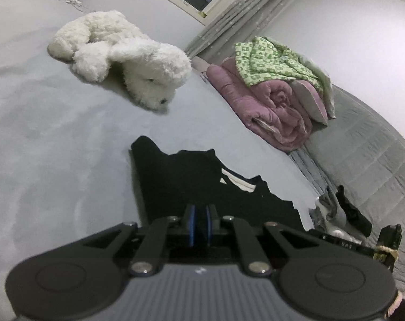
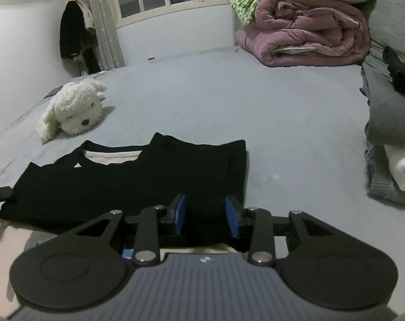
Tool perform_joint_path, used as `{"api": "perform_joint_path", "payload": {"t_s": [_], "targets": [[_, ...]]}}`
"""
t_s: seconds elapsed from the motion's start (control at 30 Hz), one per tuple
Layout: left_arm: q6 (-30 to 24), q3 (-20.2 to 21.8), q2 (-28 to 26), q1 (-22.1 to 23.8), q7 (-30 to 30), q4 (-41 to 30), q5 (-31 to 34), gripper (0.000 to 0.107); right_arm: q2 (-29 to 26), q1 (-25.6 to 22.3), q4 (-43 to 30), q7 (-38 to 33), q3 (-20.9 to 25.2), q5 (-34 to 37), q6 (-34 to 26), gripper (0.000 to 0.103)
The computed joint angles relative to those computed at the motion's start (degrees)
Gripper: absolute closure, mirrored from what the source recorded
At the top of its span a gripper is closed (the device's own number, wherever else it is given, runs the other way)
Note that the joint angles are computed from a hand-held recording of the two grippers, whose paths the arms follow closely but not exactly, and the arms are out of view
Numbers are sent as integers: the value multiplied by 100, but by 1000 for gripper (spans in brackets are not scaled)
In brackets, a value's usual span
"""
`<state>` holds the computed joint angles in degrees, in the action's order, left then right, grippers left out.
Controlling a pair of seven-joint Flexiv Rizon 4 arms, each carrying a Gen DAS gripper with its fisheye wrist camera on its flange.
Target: Fold clothes
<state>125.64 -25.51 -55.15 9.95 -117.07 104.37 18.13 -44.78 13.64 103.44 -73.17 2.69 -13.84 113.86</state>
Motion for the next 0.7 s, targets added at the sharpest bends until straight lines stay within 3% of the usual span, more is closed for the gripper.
{"api": "perform_joint_path", "payload": {"t_s": [0.13, 0.4, 0.6, 0.7], "targets": [[-121, 117, 99, -135, 78, 20, -171, 97, 55, -62, 39, -9, 113, -58, 64, 65], [-55, -56, 60, -10, 79, 2, 7, 95, 107, -51, 61, 268, 267, -44, -82, 64], [-384, 283, 208, -361, 312, 2, -436, 94, 255, 38, 224, 325, 239, -29, -185, 61], [-228, 151, 170, -244, 341, 47, -379, 94, 324, 74, 321, 354, 221, 7, -197, 60]]}}
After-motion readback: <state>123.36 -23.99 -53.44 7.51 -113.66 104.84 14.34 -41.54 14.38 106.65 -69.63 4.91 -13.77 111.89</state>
